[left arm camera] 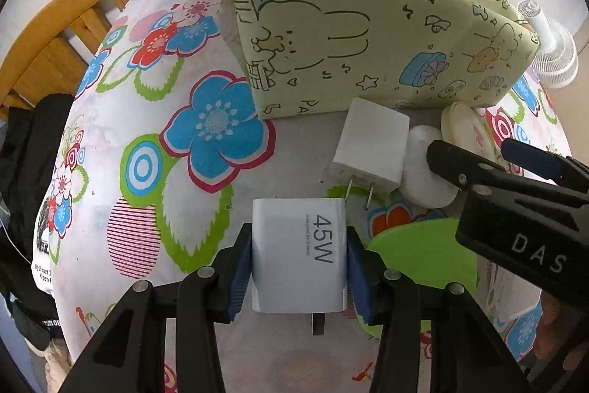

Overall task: Organize rigid objects
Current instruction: 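Close the left tool on the white charger while the right tool grasps the round cream container, then lift the charger and the container off the table toward the fabric box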

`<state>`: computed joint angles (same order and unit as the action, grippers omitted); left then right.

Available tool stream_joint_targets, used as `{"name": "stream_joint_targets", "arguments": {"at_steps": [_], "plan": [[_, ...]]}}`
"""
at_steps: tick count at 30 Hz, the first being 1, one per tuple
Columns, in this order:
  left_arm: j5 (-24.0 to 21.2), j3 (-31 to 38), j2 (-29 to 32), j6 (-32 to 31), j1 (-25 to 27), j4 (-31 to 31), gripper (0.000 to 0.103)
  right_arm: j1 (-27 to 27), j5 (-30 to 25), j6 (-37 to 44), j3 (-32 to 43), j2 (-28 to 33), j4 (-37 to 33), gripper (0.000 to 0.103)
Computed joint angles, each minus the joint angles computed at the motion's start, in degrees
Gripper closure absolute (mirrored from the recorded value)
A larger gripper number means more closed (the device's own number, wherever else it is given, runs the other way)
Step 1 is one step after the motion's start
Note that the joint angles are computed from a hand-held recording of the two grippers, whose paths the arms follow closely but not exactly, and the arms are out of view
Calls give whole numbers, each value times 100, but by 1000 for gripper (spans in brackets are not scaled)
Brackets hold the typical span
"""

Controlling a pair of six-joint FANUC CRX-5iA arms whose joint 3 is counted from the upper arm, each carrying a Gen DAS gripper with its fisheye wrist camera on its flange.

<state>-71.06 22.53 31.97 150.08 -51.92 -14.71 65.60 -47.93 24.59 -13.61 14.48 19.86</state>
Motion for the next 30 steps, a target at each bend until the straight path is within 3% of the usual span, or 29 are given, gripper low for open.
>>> {"name": "stream_joint_targets", "arguments": {"at_steps": [13,19,30], "plan": [[-286,322,151,88,19,-69,55,-440,443,545,98,-12,-907,15],[-430,465,238,189,-1,-94,55,-531,363,1094,223,-9,-1249,21],[-667,650,289,369,-141,-196,55,-290,34,1140,300,-12,-1042,21]]}}
